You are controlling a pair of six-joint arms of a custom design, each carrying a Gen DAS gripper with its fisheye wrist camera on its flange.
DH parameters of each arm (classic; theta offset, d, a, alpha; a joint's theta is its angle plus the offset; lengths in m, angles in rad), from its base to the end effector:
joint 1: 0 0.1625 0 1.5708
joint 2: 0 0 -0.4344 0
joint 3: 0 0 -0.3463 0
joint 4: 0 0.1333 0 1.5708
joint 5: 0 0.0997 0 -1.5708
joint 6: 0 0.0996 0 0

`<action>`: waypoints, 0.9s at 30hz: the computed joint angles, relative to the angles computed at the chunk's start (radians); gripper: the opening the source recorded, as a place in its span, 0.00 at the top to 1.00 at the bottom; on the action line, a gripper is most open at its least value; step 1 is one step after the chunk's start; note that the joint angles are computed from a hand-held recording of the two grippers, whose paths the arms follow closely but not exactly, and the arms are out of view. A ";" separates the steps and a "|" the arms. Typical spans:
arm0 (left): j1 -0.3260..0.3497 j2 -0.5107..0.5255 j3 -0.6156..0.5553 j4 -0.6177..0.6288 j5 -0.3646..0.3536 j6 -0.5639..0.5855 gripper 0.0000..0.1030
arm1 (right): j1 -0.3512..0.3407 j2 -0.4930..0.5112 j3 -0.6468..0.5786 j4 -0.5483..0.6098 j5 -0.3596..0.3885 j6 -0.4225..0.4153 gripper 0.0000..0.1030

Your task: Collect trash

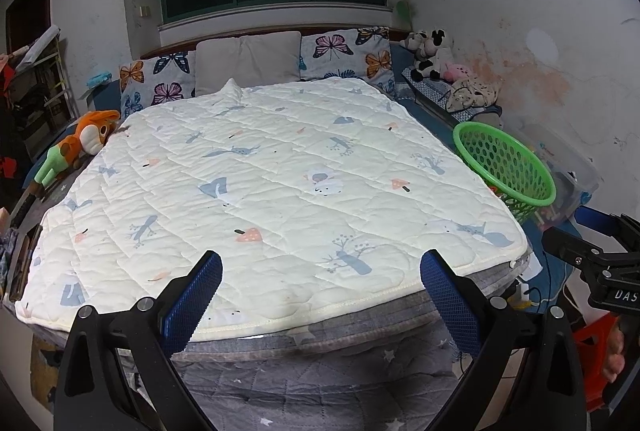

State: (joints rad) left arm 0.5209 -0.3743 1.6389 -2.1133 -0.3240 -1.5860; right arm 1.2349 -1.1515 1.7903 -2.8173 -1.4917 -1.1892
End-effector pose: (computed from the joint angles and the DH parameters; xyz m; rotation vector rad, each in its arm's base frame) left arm -0.3746 -0.4775 -0.0986 -0.0058 1.9779 -1.1486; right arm -0.0623 -0.6068 0.3282 1.1458 -2.4399 0.6848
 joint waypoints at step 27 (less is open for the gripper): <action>-0.007 0.000 0.000 0.048 0.018 -0.054 0.07 | 0.006 0.004 0.012 -0.002 -0.003 -0.003 0.06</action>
State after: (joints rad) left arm 0.5142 -0.3748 1.6390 -2.0654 -0.3065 -1.6400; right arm 1.2405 -1.1472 1.8018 -2.8191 -1.4949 -1.1917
